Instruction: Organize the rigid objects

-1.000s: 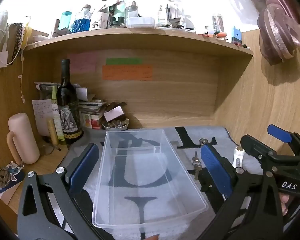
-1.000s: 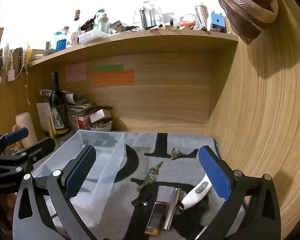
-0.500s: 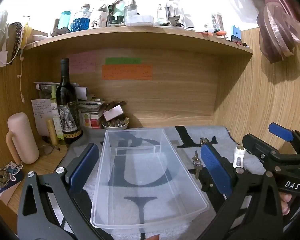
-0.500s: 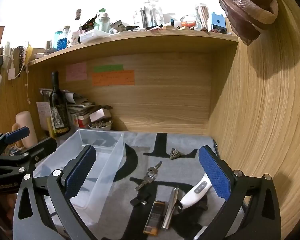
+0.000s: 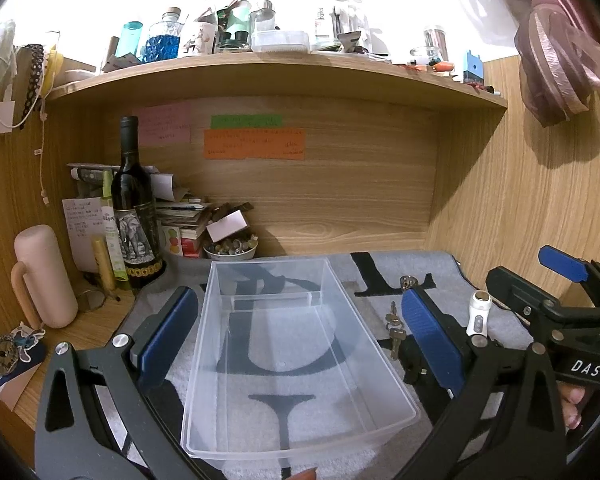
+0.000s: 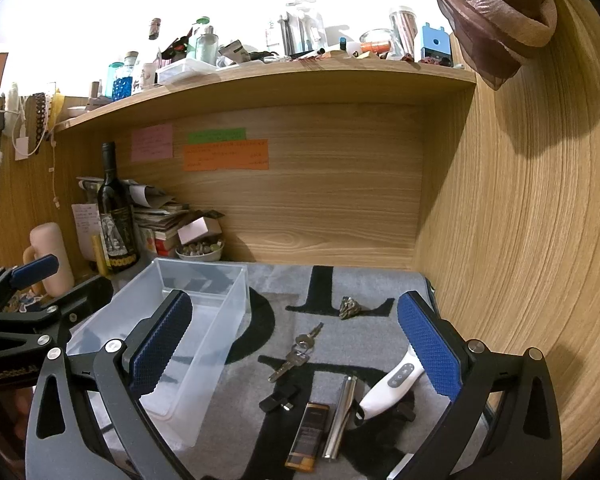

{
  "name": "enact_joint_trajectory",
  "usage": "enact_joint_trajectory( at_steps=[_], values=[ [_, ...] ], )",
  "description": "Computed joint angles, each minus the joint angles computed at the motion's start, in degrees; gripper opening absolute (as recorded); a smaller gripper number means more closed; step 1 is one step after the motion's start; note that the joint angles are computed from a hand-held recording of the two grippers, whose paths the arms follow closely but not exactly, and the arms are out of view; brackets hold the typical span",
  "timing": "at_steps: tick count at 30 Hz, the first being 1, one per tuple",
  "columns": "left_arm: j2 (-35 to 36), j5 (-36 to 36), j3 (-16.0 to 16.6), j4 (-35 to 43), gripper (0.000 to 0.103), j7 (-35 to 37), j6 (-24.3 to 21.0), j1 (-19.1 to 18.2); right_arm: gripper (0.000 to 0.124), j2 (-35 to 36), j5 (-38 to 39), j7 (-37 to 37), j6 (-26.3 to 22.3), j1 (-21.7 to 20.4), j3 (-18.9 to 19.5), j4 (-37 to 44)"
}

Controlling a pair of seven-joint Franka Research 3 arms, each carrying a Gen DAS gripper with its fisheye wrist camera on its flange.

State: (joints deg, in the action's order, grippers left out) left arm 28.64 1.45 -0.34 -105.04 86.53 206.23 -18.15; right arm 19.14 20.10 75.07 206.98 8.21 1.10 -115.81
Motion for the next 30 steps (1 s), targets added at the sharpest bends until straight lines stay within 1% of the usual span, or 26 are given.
enact_joint_trajectory(
  at_steps=[5,9,10,12,21,25,30],
  values=[
    [-0.11,-0.15,0.10,-0.05,0.103,0.34,0.03,-0.24,0.103,-0.06,-0.10,0.07,0.01,-0.02,0.03,-0.05],
    [-0.09,-0.33,0.13,-0.03,0.103,0.52,0.05,-0.31,0.103,0.16,1.29,-0.98,-0.49,1.03,-0.57,0.78],
    [-0.06,-0.29,0.10,0.01,0.103,0.56,0.10,-0.27,0.103,-0.09,0.05,-0.13,0.08,-0.04,0.12,-0.17],
    [-0.01,-0.91,0.49,0.05,0.103,1.03,0.28,-0.83,0.103,-0.06,0.10,-0.14,0.09,0.08,0.03,-0.11],
    [0.05,-1.14,0.24,-0.01,0.103,1.42,0.46,-0.69,0.103,0.11,0.70,-0.65,-0.20,0.54,-0.24,0.32],
    [0.07,-1.13,0.11,0.01,0.103,1.38,0.32,-0.65,0.103,0.00,-0.08,-0.50,-0.13,0.12,0.04,0.07],
    [0.04,-0.97,0.02,-0.10,0.103,1.29,0.43,-0.53,0.103,0.41,1.12,-1.63,0.08,1.29,-0.41,0.55]
  ],
)
